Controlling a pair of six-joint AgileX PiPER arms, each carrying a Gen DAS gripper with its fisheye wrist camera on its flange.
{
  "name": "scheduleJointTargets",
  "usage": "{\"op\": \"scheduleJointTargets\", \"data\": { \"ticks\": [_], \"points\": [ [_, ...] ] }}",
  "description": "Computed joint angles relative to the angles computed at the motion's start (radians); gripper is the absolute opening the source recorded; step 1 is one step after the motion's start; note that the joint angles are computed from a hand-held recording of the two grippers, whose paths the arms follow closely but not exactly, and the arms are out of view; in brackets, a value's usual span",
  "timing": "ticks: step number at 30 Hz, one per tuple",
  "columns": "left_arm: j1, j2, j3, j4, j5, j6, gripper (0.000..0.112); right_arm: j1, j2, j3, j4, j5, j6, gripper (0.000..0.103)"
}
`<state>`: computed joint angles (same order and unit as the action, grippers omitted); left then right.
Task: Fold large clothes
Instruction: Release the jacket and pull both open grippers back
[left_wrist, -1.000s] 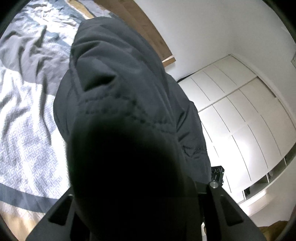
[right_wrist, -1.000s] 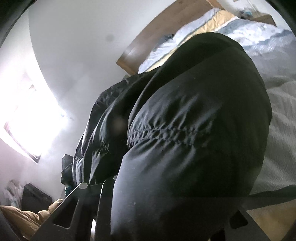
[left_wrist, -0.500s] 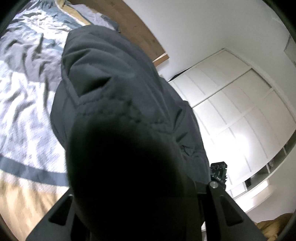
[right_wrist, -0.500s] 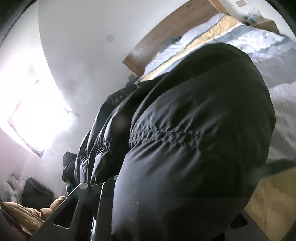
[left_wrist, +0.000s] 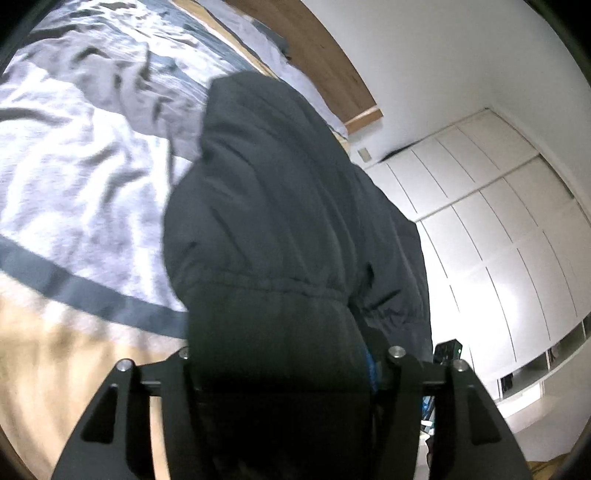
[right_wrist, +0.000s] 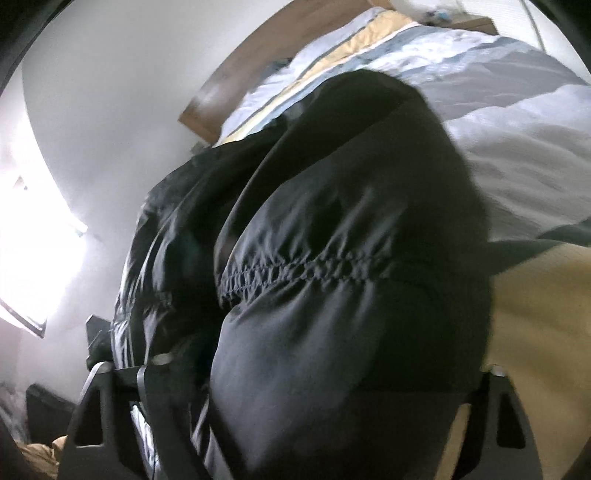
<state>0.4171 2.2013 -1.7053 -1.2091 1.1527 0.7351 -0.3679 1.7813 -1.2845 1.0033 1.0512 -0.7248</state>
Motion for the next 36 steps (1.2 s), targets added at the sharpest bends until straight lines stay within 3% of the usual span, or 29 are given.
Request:
{"op": "scheduleJointTargets", "data": {
  "ticks": [7,11,17,24,28,29,30,31,36],
  "points": [
    [0.155,-0.161,0.192,-0.026,-0.004,0.058,0.056,-0.119,-0.062,0.047,-0.018,-0.030,0.018,0.096],
    [0.188,-0.338,0.327,0.017,-0.058,0.070,0.056,-0.195,-0.133,0.058,-0.056,-0.009,0.026,0.098],
    [0.179,-0.611,0.511,0.153,-0.121,0.043,0.056,-0.260,-0.327,0.170,-0.110,0.045,0.003,0.098],
    [0.120,-0.911,0.733,0.210,-0.176,0.007,0.056,-0.247,-0.613,0.344,-0.214,0.037,0.043,0.101],
    [0.013,-1.110,0.826,0.350,-0.266,-0.150,0.056,-0.230,-0.790,0.429,-0.271,0.035,0.090,0.103],
    [-0.037,-1.159,0.846,0.412,-0.300,-0.218,0.065,-0.229,-0.817,0.443,-0.273,0.039,0.094,0.103],
    [-0.094,-1.194,0.861,0.486,-0.343,-0.299,0.075,-0.220,-0.864,0.465,-0.287,0.042,0.113,0.103],
    [-0.166,-1.245,0.884,0.584,-0.389,-0.399,0.078,-0.204,-0.896,0.476,-0.305,0.038,0.138,0.103],
    [-0.492,-1.370,0.936,1.057,-0.455,-0.899,0.080,0.065,-1.106,0.545,-0.552,-0.047,0.459,0.103]
  ]
}}
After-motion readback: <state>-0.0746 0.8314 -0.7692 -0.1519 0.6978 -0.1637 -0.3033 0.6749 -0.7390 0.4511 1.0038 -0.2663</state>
